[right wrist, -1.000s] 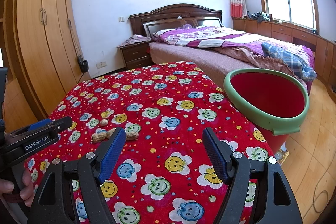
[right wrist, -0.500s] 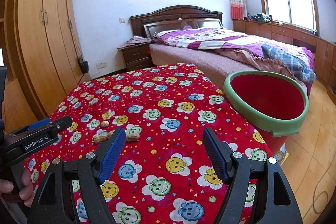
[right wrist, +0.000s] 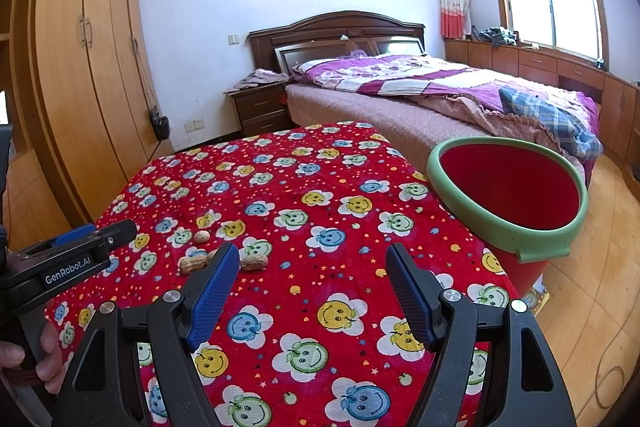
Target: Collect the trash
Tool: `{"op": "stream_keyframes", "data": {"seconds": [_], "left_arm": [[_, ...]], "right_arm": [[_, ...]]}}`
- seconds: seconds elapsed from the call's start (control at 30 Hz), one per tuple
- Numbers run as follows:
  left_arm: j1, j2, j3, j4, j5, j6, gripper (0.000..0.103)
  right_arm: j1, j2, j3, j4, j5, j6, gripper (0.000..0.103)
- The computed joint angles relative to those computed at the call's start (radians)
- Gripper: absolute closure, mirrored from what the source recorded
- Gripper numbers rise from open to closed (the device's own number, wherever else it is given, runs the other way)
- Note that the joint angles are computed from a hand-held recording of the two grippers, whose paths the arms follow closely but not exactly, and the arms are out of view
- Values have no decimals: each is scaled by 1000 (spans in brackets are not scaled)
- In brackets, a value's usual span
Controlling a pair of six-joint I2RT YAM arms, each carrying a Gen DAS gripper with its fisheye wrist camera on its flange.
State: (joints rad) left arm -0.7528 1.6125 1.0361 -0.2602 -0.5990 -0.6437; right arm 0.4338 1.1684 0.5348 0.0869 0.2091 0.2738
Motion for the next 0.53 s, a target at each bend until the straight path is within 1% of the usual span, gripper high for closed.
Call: {"op": "stream_keyframes", "data": {"seconds": [0.53], "left_arm": [[-1, 1, 7, -3, 0, -4, 40]], "right_arm": [[1, 0, -1, 3, 2, 0, 26]]}}
